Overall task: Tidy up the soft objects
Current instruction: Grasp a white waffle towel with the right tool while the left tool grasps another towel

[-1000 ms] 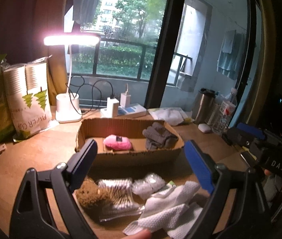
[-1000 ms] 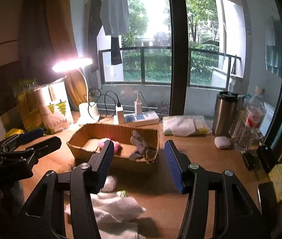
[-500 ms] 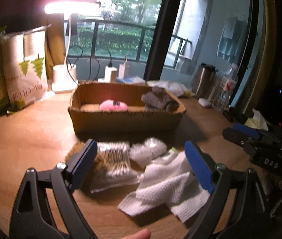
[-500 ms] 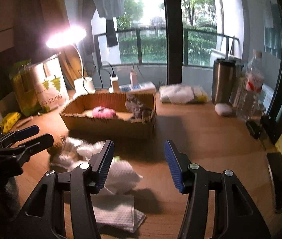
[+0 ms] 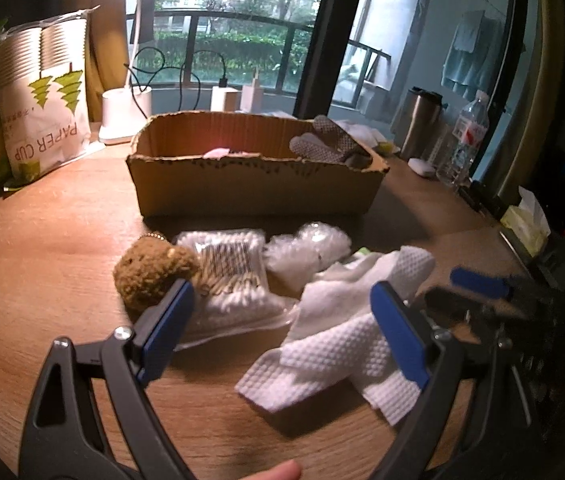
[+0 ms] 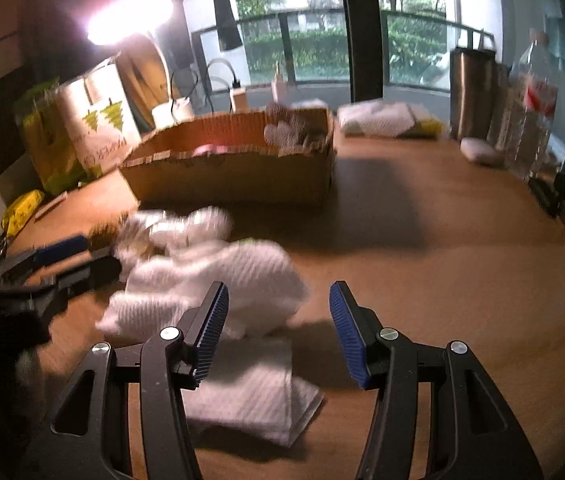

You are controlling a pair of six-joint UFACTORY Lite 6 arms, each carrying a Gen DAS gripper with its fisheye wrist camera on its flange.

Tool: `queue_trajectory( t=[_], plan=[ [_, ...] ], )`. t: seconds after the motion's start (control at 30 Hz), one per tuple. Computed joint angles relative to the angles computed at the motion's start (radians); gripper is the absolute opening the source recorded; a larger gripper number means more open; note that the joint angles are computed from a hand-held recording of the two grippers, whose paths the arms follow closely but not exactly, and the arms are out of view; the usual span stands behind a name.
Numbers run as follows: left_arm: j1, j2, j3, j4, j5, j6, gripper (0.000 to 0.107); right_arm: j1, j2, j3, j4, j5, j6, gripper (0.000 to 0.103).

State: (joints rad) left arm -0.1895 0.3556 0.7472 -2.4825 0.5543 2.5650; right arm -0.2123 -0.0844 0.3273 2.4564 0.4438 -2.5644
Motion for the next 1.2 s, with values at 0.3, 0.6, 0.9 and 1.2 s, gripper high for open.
queue_trajectory(
  t=[0.3, 0.6, 0.9, 1.2],
  plan=[
    [-0.037, 0.02, -0.017, -0.049, -0.038, 0.051, 0.09, 0.096, 0.026, -0.078, 0.136, 0.008, -0.119, 0.056],
    [-0.092, 0.015, -0.017, -0.172, -0.077, 0.15, 0.09, 0.132, 0.014, -0.109, 0.285, 0.03, -0.318, 0.025],
    [-0.194, 0.007, 0.013, -0.307, -0.131, 0.257, 0.09, -0.136, -0.15, -0.187, -0.068, 0.058, -0.155, 0.018],
    [-0.3, 0.075, 0.1, -0.45, -0.197, 0.373, 0.09, -0.444, -0.066, -0.122, -0.296, 0.16, -0.094, 0.018]
  ],
)
